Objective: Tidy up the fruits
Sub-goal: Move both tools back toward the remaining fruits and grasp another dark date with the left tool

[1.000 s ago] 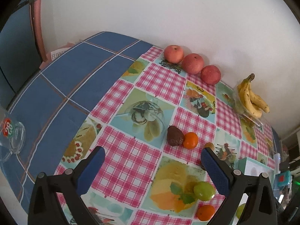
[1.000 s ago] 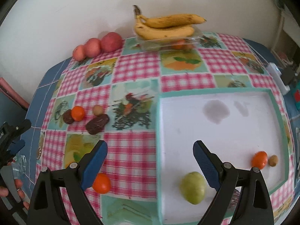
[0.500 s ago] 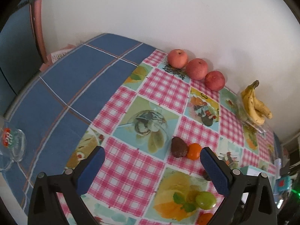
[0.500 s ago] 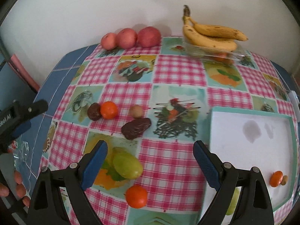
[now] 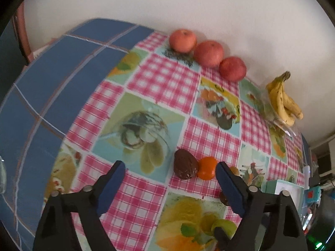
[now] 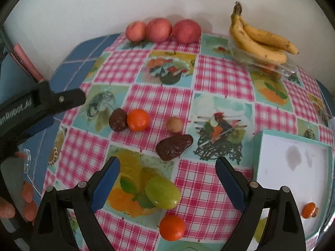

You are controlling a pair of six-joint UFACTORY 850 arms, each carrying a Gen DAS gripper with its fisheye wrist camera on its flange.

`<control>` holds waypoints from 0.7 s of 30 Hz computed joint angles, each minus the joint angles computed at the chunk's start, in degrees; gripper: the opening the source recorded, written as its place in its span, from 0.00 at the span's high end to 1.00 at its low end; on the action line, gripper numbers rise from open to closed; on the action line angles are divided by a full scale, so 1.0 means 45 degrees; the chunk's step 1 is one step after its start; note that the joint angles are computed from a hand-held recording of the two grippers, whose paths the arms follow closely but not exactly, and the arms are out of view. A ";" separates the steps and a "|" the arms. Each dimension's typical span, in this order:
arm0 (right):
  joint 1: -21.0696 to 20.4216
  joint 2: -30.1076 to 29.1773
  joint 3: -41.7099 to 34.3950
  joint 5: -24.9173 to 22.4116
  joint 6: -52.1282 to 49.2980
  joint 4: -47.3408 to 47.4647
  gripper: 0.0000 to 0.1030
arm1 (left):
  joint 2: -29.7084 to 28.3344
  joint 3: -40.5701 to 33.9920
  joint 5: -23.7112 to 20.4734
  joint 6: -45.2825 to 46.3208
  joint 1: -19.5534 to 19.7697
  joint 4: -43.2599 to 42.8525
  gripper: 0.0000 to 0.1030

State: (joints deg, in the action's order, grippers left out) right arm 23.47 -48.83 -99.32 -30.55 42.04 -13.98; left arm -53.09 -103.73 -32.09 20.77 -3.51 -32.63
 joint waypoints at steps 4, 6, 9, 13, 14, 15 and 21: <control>-0.0006 -0.0716 -0.0619 -0.0886 -0.1318 0.1290 0.10 | -0.0455 -0.0478 -0.0279 0.0081 -0.0142 -0.0138 0.17; 0.0003 -0.0937 -0.0777 -0.1098 -0.1694 0.1691 0.10 | -0.0650 -0.0702 -0.0384 -0.0005 -0.0204 -0.0089 0.18; 0.0073 -0.1172 -0.1003 -0.1423 -0.1947 0.1727 0.10 | -0.0979 -0.1086 -0.0557 -0.0245 -0.0290 0.0046 0.34; 0.0130 -0.1335 -0.1152 -0.1701 -0.1974 0.1567 0.16 | -0.1314 -0.1415 -0.0706 -0.0569 -0.0359 0.0157 0.41; 0.0134 -0.1345 -0.1145 -0.1731 -0.1964 0.1551 0.23 | -0.1371 -0.1464 -0.0805 -0.0516 -0.0336 -0.0022 0.44; 0.0134 -0.1363 -0.1157 -0.1783 -0.1970 0.1535 0.26 | -0.1396 -0.1475 -0.0848 -0.0388 -0.0297 -0.0329 0.53; 0.0169 -0.1395 -0.1088 -0.1916 -0.2301 0.1643 0.35 | -0.1449 -0.1509 -0.1192 -0.0285 -0.0107 -0.1002 0.67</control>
State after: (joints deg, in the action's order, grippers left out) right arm 24.23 -55.11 -104.21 -39.17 31.69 -6.59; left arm -59.61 -110.52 -37.46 19.49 -3.99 -37.14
